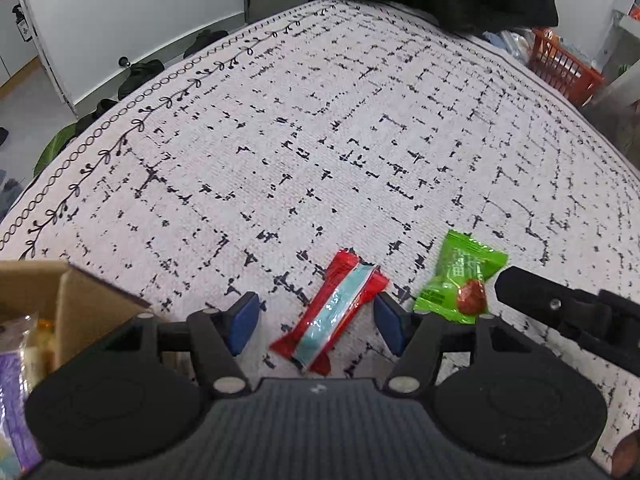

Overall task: Organize snacks
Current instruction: 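Move both open tools back toward the red and green candies on the bed, then grasp the red-and-silver candy with the left tool while the right tool grasps the green candy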

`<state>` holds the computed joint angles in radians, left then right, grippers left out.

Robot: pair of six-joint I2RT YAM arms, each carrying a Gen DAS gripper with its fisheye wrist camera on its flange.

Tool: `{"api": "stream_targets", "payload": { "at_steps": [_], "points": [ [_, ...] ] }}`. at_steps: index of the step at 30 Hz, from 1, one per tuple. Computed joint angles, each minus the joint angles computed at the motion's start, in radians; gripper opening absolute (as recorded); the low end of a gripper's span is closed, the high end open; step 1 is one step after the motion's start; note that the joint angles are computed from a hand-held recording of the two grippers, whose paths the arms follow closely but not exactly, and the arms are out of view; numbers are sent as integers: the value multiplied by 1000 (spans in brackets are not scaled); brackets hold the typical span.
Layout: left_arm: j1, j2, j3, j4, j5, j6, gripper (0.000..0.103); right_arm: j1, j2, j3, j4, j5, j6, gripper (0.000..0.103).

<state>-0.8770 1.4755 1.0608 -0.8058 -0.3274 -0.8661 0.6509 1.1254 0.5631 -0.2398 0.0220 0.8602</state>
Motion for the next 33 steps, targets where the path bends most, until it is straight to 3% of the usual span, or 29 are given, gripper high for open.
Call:
{"api": "stream_targets", "payload": {
  "at_steps": [7, 9, 11, 13, 17, 21, 24, 33],
  "points": [
    [12, -14, -43, 72, 5, -7, 58, -1, 76, 24, 39, -12, -31, 54],
    [12, -22, -47, 77, 12, -10, 51, 12, 89, 30, 45, -8, -39, 54],
    [19, -36, -57, 90, 32, -15, 28, 21, 103, 37, 51, -3, -40, 54],
    [27, -43, -57, 88, 44, -18, 19, 26, 124, 47, 57, 3, -45, 53],
    [43, -71, -73, 97, 69, -25, 19, 37, 155, 62, 64, 23, -52, 50],
    [41, -95, -81, 90, 69, -42, 19, 51, 181, 80, 55, 51, -72, 34],
    [31, -113, -76, 76, 62, -50, 19, 56, 166, 72, 55, 56, -68, 30],
    [-15, -199, -36, -15, 19, -111, 19, 131, 38, 62, -14, 129, 6, 28]
  ]
}}
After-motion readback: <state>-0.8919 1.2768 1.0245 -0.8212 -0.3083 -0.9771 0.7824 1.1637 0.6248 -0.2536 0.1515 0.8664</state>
